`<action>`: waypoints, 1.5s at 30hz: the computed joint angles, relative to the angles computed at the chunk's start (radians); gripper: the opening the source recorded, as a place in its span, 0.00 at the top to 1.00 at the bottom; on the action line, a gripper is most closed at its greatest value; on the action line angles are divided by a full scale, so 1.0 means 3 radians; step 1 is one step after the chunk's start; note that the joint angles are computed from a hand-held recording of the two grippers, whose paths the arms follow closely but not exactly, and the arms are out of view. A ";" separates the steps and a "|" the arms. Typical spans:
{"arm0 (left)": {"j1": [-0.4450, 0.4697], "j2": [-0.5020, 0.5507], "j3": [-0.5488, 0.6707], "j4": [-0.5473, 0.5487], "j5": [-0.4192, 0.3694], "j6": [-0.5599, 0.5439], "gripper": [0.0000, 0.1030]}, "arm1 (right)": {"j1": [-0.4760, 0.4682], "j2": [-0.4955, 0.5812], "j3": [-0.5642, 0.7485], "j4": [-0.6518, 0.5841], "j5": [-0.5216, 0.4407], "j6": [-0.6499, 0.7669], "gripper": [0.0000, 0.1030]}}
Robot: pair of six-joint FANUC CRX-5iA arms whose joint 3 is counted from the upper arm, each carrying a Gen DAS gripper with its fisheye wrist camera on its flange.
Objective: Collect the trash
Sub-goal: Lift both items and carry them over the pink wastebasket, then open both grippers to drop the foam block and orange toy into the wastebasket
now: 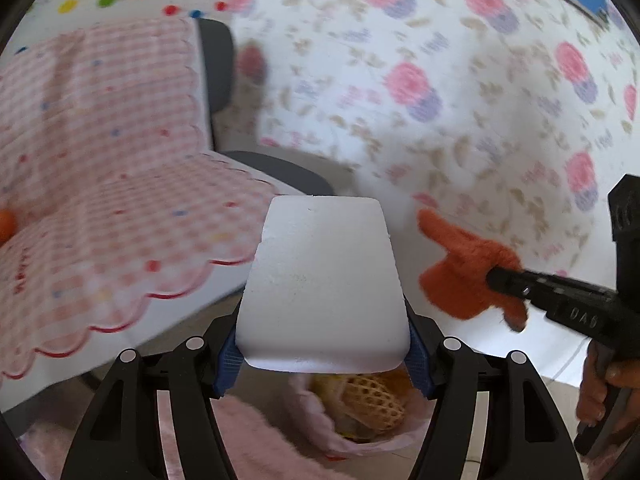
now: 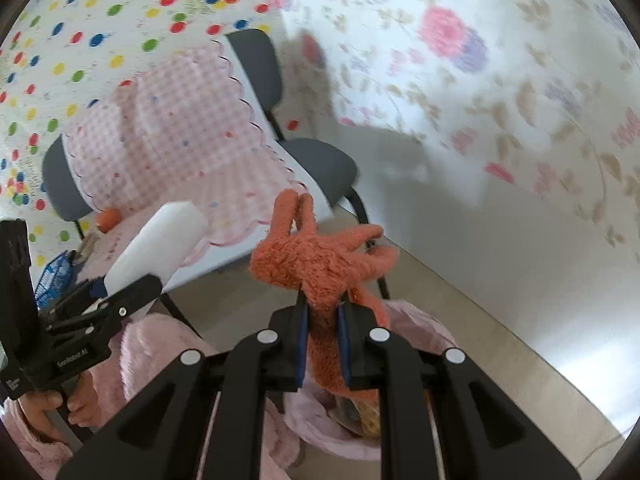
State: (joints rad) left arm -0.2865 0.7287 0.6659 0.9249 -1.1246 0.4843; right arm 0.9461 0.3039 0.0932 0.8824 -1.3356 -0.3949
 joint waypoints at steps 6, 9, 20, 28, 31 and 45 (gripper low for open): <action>-0.0129 0.0025 -0.0017 -0.0085 -0.0038 -0.0006 0.36 | 0.0014 -0.0070 -0.0164 -0.0105 0.0035 -0.0124 0.88; -0.0179 0.0071 0.0040 -0.0133 -0.0039 0.0027 0.36 | -0.0013 -0.0130 -0.0259 -0.0139 0.0103 -0.0143 0.88; -0.0276 0.0428 0.0676 -0.0334 -0.0252 0.0380 0.22 | -0.0183 -0.0314 -0.0574 -0.0176 0.0420 -0.0363 0.68; -0.0192 0.0340 0.0630 -0.0343 -0.0176 0.0412 0.21 | -0.0103 -0.0339 -0.0501 -0.0083 0.0151 -0.0350 0.64; -0.0134 0.0249 0.0533 -0.0346 -0.0128 0.0383 0.21 | -0.0074 -0.0292 -0.0378 -0.0041 0.0044 -0.0242 0.61; 0.0256 0.0004 0.0654 -0.1078 0.0200 0.1185 0.12 | -0.0137 0.0306 0.0666 0.0195 0.0128 0.0775 0.05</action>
State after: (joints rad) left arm -0.2098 0.7299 0.8620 0.6014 -1.0647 0.8398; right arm 0.9051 0.3956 0.2929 0.9408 -1.2972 -0.1625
